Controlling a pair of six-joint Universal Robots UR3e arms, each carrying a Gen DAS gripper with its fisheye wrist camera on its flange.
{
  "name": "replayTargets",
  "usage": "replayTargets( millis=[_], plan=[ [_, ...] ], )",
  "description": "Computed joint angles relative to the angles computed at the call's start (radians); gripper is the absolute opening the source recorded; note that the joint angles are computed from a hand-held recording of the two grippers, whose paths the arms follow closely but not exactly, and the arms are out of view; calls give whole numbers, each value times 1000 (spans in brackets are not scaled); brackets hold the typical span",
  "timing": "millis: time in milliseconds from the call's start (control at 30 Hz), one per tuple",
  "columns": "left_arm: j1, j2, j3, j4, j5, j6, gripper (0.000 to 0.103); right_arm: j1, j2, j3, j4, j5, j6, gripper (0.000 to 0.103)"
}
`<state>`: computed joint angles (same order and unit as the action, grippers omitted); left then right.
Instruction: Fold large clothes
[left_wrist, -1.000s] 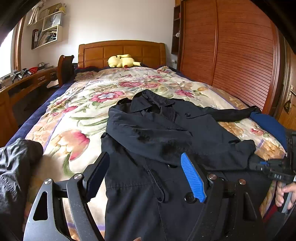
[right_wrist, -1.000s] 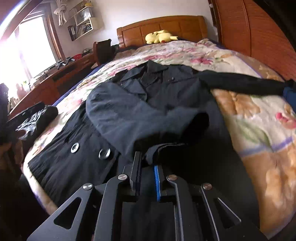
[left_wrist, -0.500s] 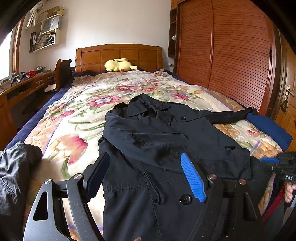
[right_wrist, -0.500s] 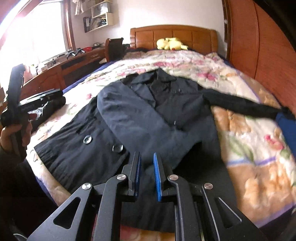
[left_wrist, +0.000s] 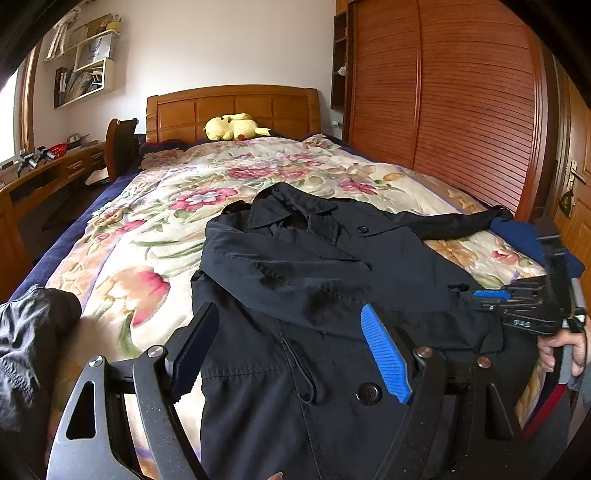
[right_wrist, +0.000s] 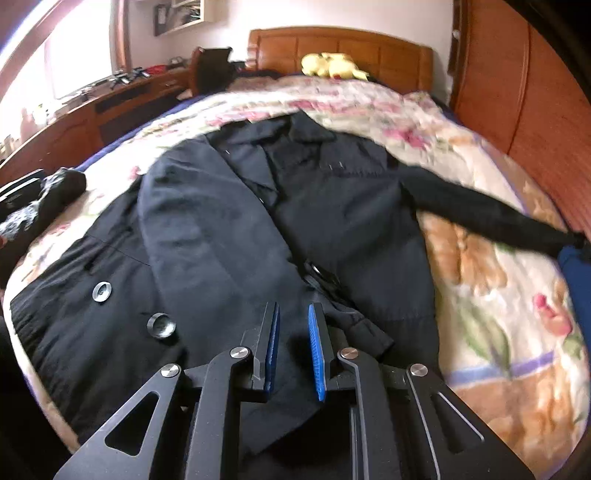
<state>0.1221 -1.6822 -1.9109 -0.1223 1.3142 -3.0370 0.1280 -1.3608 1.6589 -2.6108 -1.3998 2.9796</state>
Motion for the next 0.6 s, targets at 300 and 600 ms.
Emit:
replayTargets(
  millis=[300,600],
  plan=[
    [-1,0,-1,1,-5,-7,80,-8,107,-44,16,16,7,16],
    [-2,-14,11,2,-19,-11,80,-13,58,-29,42,10,9,17]
  ],
)
